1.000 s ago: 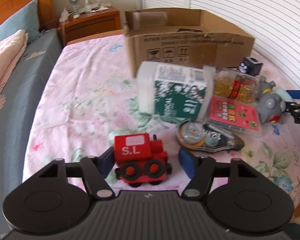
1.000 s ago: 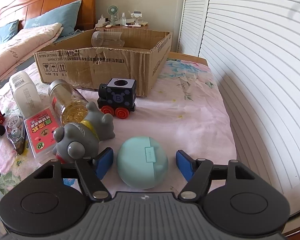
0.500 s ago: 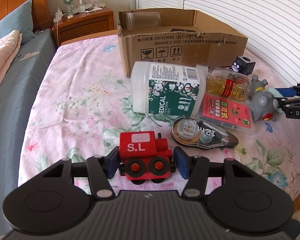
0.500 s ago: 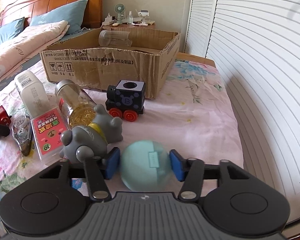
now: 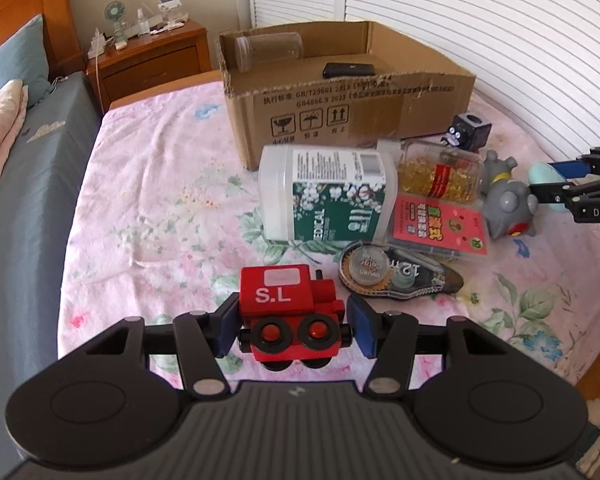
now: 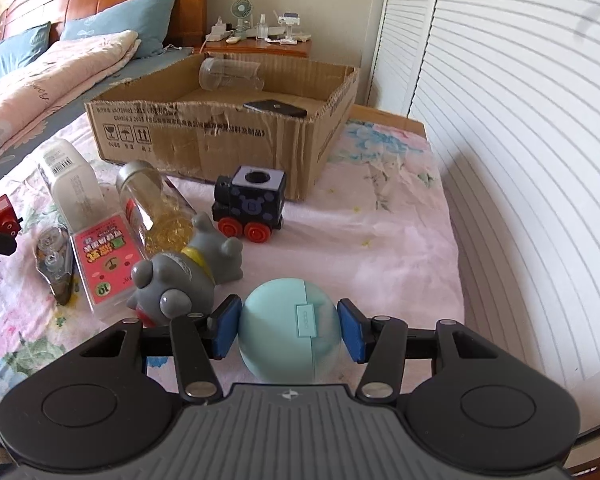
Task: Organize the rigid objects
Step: 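Grasp red S.L toy train with left tool while right tool grasps teal round case, then carry train with left tool and case with right tool into box, release both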
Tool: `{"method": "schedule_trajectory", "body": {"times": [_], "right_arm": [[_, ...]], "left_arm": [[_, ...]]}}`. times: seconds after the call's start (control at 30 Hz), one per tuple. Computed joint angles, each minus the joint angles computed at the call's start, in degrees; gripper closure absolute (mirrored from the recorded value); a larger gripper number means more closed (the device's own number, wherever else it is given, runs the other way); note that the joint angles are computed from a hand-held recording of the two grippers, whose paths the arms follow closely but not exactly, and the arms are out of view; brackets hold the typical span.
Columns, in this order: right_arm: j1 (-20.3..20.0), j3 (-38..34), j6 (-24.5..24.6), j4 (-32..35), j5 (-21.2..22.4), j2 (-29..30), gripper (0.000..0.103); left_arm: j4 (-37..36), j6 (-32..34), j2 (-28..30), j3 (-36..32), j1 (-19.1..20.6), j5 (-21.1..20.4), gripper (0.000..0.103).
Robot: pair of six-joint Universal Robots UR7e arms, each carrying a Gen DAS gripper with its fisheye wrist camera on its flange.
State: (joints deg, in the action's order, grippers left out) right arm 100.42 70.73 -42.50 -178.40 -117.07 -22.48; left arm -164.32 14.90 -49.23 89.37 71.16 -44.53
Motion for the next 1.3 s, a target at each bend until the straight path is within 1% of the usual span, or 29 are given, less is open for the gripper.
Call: {"method": "schedule_trajectory", "body": {"times": [0.23,0.33,0.4,0.57,0.67,0.73,0.9,0.97,1.1,1.2,1.27,1.3], "right_arm": [[0.98,-0.39,-1.51,2.12,1.59,-1.4,0.045],[1.55,-1.61,-2.9,2.57,2.42,-1.38,0.045],[1.94,-2.79,-3.88,2.97,3.03,-1.15,0.045],[2.8,-6.54,-4.94,5.15,5.48,-0.4,0.045],[3.32,-9.74,-5.77,6.32,6.39,0.82,0.045],[3.68,-12.34,-5.99,7.34,6.8,1.9,0.045],[4.47,-18.79,-6.74,10.4,7.21,4.9,0.045],[4.72,-21.36,-6.97,12.06,7.27,6.1,0.045],[5.0,-26.87,-6.58,15.63,7.36,8.72,0.045],[5.18,-31.76,-5.8,18.78,7.62,11.05,0.045],[5.25,-34.86,-5.86,20.33,7.5,12.67,0.045],[5.28,-36.66,-5.83,21.28,7.39,13.6,0.045]], "left_arm": [[2.31,3.38,-0.49,-2.52,-0.86,-0.88,0.048],[1.48,5.66,0.45,-5.11,-1.27,-0.73,0.048],[0.69,7.33,1.42,-7.54,-1.33,-1.35,0.048],[0.77,12.29,5.51,-16.39,-1.41,-2.58,0.048],[0.44,15.97,9.69,-23.72,-1.2,-2.36,0.048],[2.04,17.15,12.31,-28.85,-0.89,-3.0,0.048],[6.31,18.32,18.42,-40.28,-0.15,-3.44,0.048],[8.91,17.89,20.13,-43.72,0.22,-4.09,0.048],[12.86,17.5,24.72,-51.59,1.1,-2.6,0.048],[15.79,15.52,28.04,-57.61,1.9,-1.95,0.047],[14.13,15.69,29.91,-60.37,2.31,-2.0,0.044],[13.54,16.08,30.74,-61.69,2.47,-2.1,0.028]]}}
